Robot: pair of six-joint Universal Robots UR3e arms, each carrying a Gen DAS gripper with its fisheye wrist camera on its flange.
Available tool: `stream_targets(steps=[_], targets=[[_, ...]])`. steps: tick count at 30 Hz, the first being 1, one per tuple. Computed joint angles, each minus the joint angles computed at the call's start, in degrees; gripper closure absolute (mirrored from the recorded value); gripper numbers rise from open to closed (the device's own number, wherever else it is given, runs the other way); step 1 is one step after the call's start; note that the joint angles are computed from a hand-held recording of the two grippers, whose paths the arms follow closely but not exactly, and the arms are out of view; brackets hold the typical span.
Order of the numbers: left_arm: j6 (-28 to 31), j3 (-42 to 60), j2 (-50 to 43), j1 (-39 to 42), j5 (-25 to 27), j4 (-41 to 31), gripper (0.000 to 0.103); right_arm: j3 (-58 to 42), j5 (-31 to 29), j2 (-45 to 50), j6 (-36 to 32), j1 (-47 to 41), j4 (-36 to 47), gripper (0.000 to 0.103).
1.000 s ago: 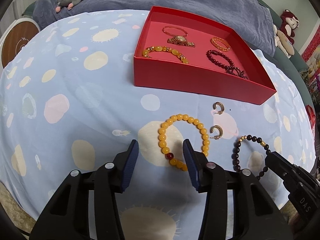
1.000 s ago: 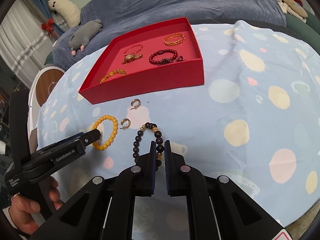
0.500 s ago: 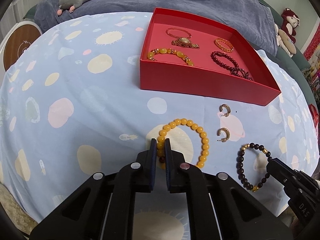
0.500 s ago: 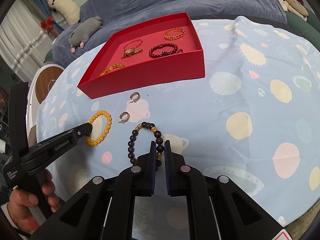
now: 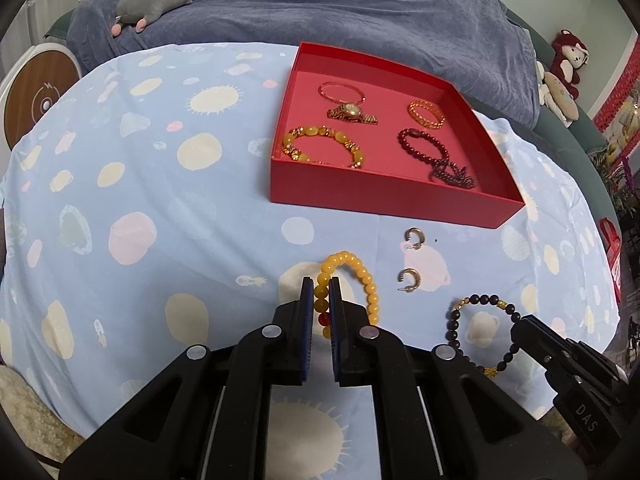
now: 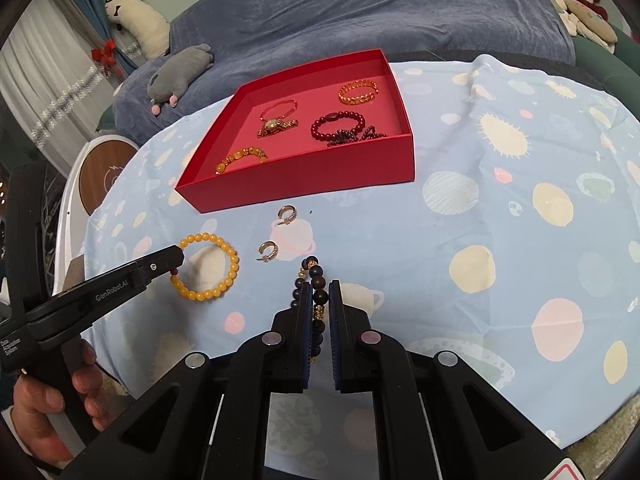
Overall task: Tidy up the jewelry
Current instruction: 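Grasp the orange bead bracelet with the left tool while the right tool lifts the dark bracelet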
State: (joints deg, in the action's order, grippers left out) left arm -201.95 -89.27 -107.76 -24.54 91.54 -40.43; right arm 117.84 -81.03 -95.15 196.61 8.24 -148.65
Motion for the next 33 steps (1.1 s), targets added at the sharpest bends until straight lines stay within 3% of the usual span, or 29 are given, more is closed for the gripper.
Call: stream_targets(steps=[33], targets=[[-0.06,5.68,2.13,-2.91,-0.53,-4.89,0.096,-0.15,-0.14,-5.64,0.18,0.26,1.59,0.096]])
